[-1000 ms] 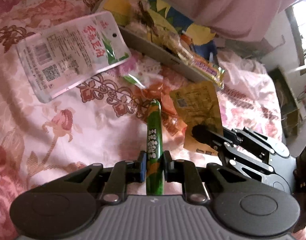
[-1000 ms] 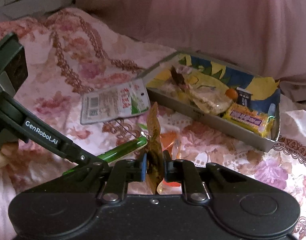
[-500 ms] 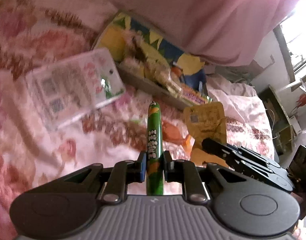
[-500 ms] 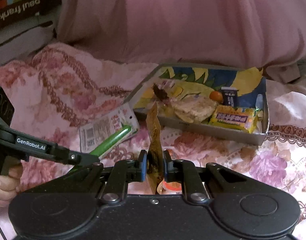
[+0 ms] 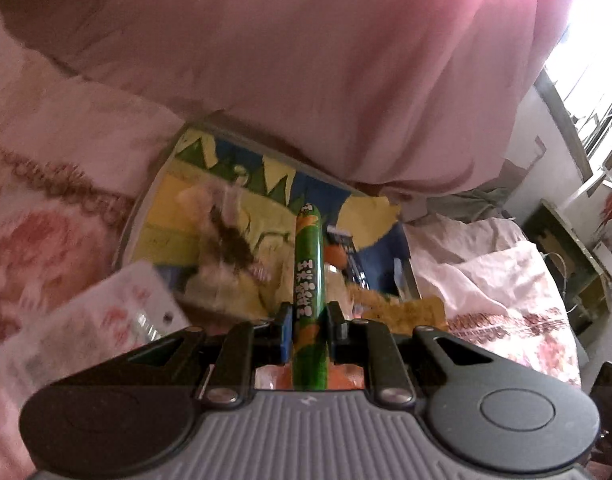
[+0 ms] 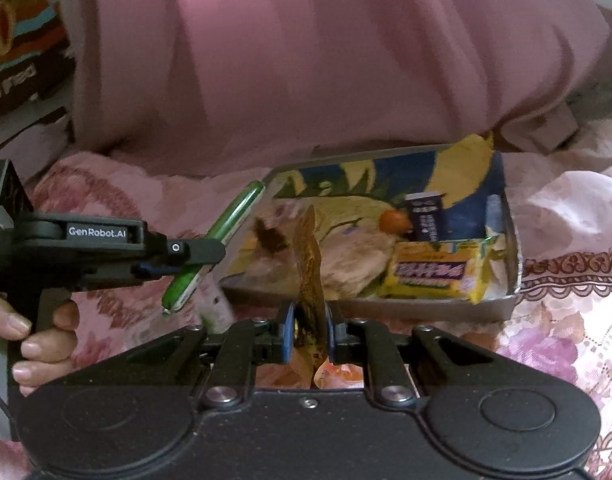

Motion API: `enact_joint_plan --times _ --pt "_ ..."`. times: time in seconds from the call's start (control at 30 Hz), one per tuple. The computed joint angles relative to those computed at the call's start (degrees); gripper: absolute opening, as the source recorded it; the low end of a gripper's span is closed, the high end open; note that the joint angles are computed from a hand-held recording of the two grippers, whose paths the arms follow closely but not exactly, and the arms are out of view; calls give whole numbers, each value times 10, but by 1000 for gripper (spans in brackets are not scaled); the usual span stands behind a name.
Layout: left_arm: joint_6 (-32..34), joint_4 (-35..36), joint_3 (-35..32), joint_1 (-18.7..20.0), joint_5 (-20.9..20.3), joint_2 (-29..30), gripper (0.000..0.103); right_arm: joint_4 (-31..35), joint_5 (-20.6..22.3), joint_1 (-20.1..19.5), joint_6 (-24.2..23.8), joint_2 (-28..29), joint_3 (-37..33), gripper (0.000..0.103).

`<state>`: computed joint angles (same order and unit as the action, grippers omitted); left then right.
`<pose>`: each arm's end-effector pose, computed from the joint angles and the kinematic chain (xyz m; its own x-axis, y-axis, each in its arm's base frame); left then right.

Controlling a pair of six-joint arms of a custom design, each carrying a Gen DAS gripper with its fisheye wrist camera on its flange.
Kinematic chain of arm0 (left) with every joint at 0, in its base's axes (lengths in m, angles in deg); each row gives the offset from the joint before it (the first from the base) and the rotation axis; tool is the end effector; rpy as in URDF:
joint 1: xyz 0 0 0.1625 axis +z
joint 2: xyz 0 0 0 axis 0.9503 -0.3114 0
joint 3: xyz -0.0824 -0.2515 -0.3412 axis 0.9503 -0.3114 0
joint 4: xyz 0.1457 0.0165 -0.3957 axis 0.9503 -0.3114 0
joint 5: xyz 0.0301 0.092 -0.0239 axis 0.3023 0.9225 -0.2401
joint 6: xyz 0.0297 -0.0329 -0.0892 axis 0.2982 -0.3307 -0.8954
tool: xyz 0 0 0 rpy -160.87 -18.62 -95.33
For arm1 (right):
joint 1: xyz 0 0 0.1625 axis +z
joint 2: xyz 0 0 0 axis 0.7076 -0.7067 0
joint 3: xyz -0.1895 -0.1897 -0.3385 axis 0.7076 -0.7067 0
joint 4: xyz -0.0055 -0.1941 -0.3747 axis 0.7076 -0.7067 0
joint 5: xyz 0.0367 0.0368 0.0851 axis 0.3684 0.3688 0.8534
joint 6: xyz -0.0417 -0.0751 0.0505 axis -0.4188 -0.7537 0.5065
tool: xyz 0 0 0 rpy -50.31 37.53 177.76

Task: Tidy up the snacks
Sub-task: 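Carry the gold-wrapped snack toward the tray with the right tool while the left carries the green stick, then lower both snacks into the tray and open both tools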

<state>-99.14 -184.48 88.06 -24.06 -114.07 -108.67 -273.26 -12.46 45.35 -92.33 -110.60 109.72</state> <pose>-0.1489 -0.4642 0.1369 -0.9655 -0.0606 -0.2534 0.1683 0.5974 -0.7841 0.1388 -0.5076 0.1371 -0.7716 -0.5285 0.3540 -0.6356 0.6187 -0.4617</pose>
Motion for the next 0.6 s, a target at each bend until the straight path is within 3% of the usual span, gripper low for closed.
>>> enact_joint_plan --times 0.3,0.47,0.6 --pt "69 -43 -98 57 -41 77 18 16 25 -17 68 40 -75 17" --pt "95 -35 -139 74 -28 106 18 21 25 -20 111 69 -116 18" --pt "85 -14 -160 93 -22 118 18 23 16 -20 119 84 -134 17"
